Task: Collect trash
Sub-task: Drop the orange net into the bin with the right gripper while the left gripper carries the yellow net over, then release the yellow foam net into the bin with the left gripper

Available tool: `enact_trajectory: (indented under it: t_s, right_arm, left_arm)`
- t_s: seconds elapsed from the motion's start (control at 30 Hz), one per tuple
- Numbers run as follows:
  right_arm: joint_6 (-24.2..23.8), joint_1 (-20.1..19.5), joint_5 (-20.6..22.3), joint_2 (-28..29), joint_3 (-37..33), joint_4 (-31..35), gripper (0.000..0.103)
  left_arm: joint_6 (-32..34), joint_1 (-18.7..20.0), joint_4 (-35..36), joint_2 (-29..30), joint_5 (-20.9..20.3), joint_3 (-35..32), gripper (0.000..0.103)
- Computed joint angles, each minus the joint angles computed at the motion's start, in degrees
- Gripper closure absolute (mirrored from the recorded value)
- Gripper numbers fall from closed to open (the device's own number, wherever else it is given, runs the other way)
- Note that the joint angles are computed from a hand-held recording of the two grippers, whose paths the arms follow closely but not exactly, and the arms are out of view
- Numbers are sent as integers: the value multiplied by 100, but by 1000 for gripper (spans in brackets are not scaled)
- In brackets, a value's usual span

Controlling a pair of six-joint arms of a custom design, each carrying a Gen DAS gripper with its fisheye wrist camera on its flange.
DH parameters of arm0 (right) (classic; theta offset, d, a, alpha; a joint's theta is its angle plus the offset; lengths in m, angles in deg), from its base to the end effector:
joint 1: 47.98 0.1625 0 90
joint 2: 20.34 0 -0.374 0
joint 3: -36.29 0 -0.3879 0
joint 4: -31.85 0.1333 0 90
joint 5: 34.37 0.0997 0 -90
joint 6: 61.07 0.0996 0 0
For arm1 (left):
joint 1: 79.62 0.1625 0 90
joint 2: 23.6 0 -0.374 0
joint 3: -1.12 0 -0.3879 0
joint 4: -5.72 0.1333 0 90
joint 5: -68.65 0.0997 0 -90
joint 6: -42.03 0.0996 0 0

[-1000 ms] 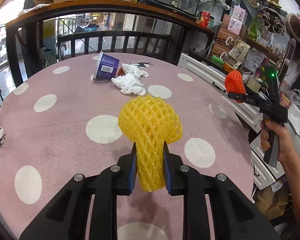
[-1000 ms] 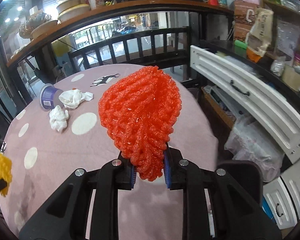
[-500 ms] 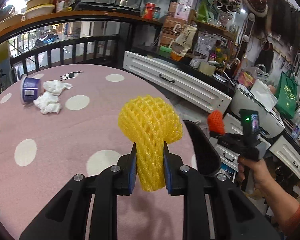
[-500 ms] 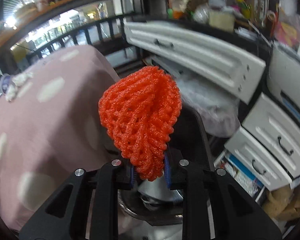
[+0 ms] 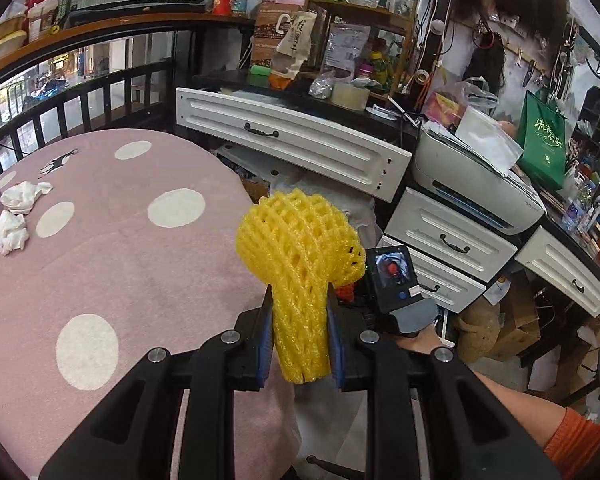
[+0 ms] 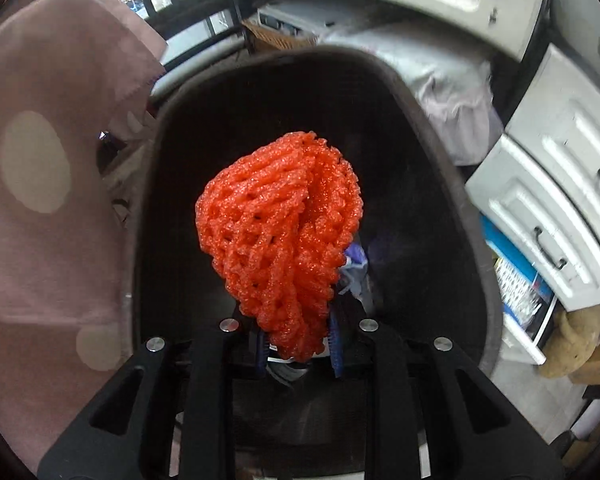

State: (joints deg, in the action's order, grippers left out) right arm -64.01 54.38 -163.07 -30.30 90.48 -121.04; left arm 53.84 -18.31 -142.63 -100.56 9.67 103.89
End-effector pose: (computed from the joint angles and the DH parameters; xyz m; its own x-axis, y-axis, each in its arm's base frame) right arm 0.2333 -0.7327 -0.0851 -0.7937 -0.0191 0.6080 -0.2438 0.9257 -0.2891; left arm -0.1086 -0.5830 0.3396 -0.7833 0.3160 -0.5353 0.5772 0.6894 -0.4376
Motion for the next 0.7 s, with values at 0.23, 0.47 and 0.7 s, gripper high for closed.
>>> enact_trajectory:
  t_s: [0.23, 0.47, 0.7]
  right_arm:
    - [35, -102, 86, 5, 111, -122, 46]
    - [-112, -77, 210, -416, 826, -861, 45]
    - [-719, 74, -188, -1139, 2164, -2398, 35]
  left_arm:
    - [-135, 6, 211, 393, -188, -167, 80]
    - [-156, 47, 385, 757, -282, -390, 80]
    - [-303, 147, 839, 1519, -444, -1054, 80]
